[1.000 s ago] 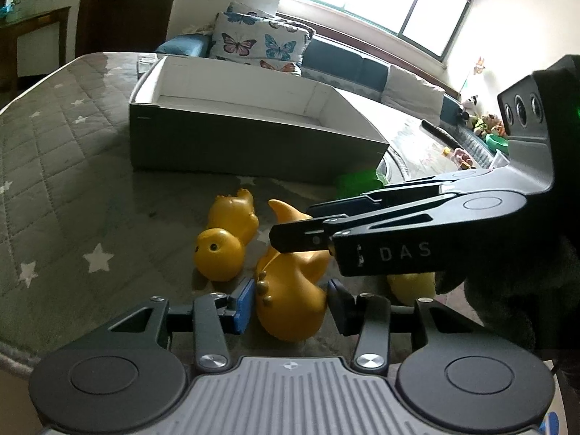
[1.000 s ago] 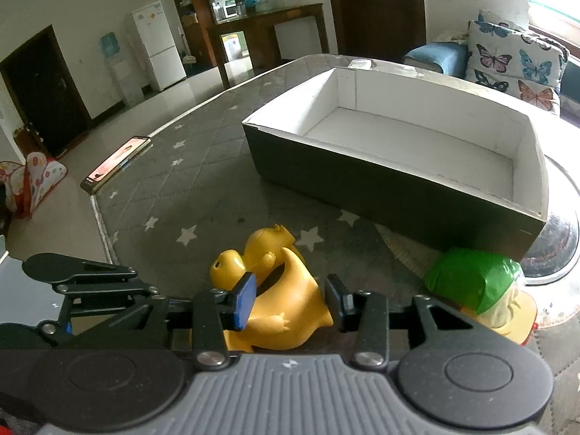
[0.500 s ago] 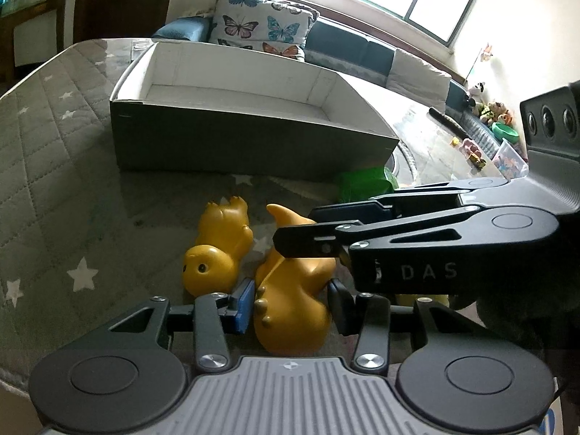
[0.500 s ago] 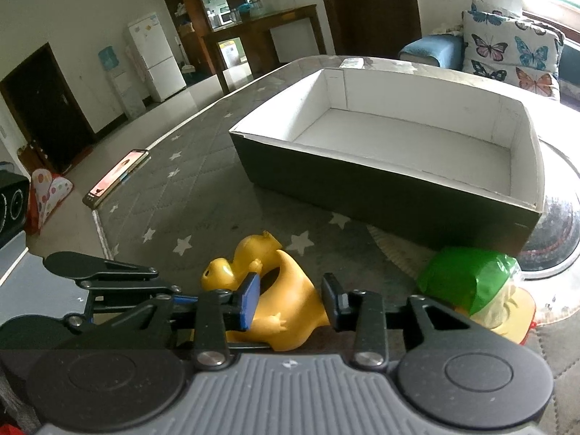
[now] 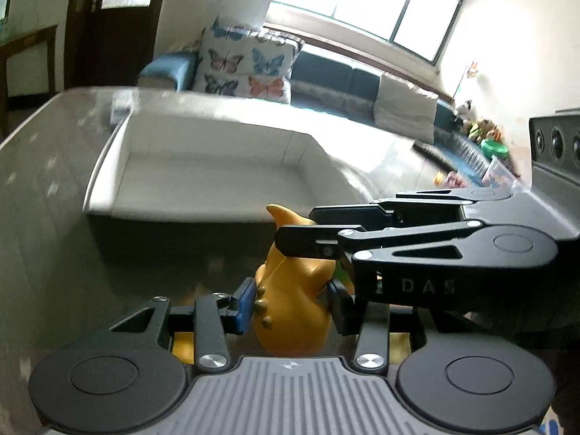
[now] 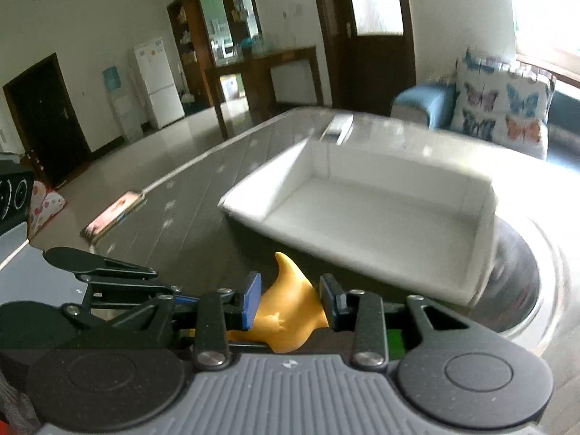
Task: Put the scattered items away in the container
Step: 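Lift the orange duck with the left gripper and carry it over the box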
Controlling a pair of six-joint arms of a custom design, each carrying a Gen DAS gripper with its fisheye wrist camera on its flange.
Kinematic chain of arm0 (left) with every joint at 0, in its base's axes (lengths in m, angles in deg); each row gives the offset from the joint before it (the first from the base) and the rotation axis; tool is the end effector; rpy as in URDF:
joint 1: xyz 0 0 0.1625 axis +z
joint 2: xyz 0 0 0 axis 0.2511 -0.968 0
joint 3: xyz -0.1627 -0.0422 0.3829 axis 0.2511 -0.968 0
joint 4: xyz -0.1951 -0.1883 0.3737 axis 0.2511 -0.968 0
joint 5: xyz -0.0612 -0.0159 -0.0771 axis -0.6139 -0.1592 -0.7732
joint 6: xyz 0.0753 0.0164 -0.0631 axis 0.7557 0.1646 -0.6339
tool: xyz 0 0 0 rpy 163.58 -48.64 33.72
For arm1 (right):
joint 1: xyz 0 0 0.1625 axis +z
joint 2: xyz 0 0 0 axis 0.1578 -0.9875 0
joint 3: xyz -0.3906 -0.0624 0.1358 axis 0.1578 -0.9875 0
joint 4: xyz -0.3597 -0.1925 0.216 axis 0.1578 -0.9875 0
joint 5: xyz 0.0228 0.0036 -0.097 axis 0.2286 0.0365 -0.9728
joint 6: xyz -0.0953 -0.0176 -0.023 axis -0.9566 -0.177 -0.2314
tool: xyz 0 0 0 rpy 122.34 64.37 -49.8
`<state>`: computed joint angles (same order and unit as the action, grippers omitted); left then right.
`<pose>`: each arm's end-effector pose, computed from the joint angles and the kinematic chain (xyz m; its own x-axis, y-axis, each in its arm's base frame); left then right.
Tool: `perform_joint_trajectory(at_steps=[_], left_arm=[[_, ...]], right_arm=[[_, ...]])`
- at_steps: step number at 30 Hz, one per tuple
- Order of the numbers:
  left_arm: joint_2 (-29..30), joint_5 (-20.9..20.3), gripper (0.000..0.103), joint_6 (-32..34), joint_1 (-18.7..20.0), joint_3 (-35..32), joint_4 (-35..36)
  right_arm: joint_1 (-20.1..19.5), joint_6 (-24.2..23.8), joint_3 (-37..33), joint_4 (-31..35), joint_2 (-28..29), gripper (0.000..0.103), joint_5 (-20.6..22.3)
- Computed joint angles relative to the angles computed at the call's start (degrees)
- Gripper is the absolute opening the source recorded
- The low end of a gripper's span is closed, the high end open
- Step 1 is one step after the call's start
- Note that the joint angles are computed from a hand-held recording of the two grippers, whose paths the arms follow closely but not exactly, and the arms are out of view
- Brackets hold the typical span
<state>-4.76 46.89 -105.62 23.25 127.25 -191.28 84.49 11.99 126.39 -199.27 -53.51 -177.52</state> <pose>-0.2197 -0.4336 0.1266 -0.8744 0.0593 -0.4816 0.3837 0.6923 -0.6112 0.1710 -0.5671 0.2036 -0.5061 -0.8029 0.3150 -0.8613 0.4520 -0.2319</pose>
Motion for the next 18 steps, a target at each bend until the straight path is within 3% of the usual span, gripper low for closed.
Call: perform_joint_trajectory(at_steps=[4, 7, 18], left_arm=[[4.1, -0.6, 0.045, 6.2, 2.9, -6.5, -2.2], [7.3, -3.2, 0.045, 8.1, 6.3, -12.1, -1.5], [14.5, -10.4, 0.045, 5.9, 15.2, -24.3, 7.1]], right_arm=[[1.7, -1.0, -6.7, 0.9, 3.8, 0.035, -1.4], [2.2, -0.2, -12.9, 3.8, 7.8, 0.034, -3.3], [1.3, 0.7, -30.8, 17.5, 20.2, 0.033, -10.0]])
